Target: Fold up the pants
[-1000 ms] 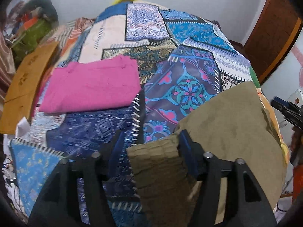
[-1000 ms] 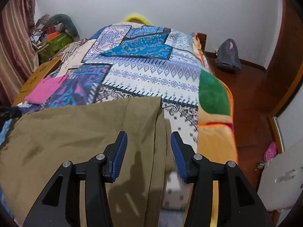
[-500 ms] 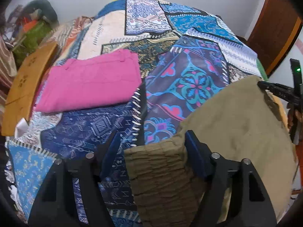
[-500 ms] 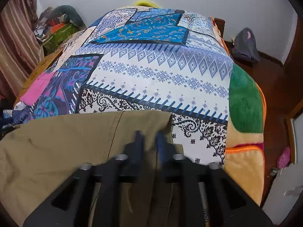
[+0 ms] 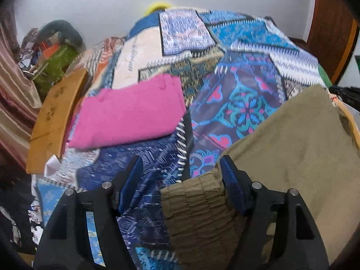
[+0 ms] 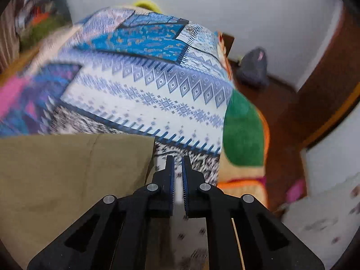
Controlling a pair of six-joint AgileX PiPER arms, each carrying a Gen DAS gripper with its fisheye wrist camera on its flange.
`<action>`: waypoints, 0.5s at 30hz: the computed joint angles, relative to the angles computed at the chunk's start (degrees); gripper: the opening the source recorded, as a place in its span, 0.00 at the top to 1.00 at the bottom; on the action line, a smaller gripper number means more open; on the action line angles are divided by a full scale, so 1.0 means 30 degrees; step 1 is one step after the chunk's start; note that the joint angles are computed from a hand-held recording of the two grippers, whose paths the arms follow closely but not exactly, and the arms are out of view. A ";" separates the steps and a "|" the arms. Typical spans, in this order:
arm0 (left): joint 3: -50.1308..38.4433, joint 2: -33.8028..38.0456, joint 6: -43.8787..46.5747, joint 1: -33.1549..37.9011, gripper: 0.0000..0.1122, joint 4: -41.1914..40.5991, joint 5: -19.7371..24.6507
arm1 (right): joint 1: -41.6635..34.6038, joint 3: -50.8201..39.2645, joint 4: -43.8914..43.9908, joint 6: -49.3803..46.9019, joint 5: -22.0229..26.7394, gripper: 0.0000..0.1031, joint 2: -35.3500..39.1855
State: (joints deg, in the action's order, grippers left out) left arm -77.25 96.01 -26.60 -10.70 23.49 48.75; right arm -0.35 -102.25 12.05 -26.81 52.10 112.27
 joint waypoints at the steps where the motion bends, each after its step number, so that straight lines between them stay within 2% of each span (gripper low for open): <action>1: 0.0057 -0.0340 -0.0326 -0.0181 0.36 0.0391 0.0055 | -0.0362 0.0073 0.1047 -0.0741 0.0808 0.93 -0.0611; 2: 0.0037 -0.0834 -0.0398 -0.0342 0.36 0.0588 0.0108 | -0.0521 0.0155 0.1779 -0.1267 0.1466 0.91 -0.1130; 3: 0.0010 -0.1200 -0.0249 -0.0441 0.36 0.0452 0.0119 | -0.0623 0.0245 0.2389 -0.1658 0.1885 0.85 -0.1473; 4: -0.0089 -0.1623 0.0284 -0.0501 0.36 -0.0130 0.0105 | -0.0775 0.0371 0.3665 -0.2327 0.2797 0.73 -0.2124; 5: -0.0165 -0.1879 0.0729 -0.0552 0.36 -0.0682 0.0081 | -0.0723 0.0655 0.4554 -0.2680 0.3258 0.66 -0.2651; 6: -0.0158 -0.2208 0.1349 -0.0659 0.36 -0.1499 0.0011 | -0.0601 0.1115 0.5242 -0.3001 0.3434 0.54 -0.3165; 7: -0.0077 -0.2498 0.2135 -0.0816 0.36 -0.2483 -0.0058 | -0.0236 0.1434 0.6097 -0.3400 0.3907 0.51 -0.3744; 11: 0.0826 -0.2824 0.2807 -0.1847 0.36 -0.3623 -0.0400 | 0.2218 0.2184 0.7150 -0.3398 0.4544 0.49 -0.4395; 15: 0.1972 -0.2415 0.3437 -0.1812 0.36 -0.5009 -0.0315 | 0.4913 0.2284 0.5976 -0.2774 0.4720 0.47 -0.3518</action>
State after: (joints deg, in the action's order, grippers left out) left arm -71.33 88.77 -16.29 -16.13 8.46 47.80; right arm 14.39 -95.40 29.98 -35.13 66.26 101.71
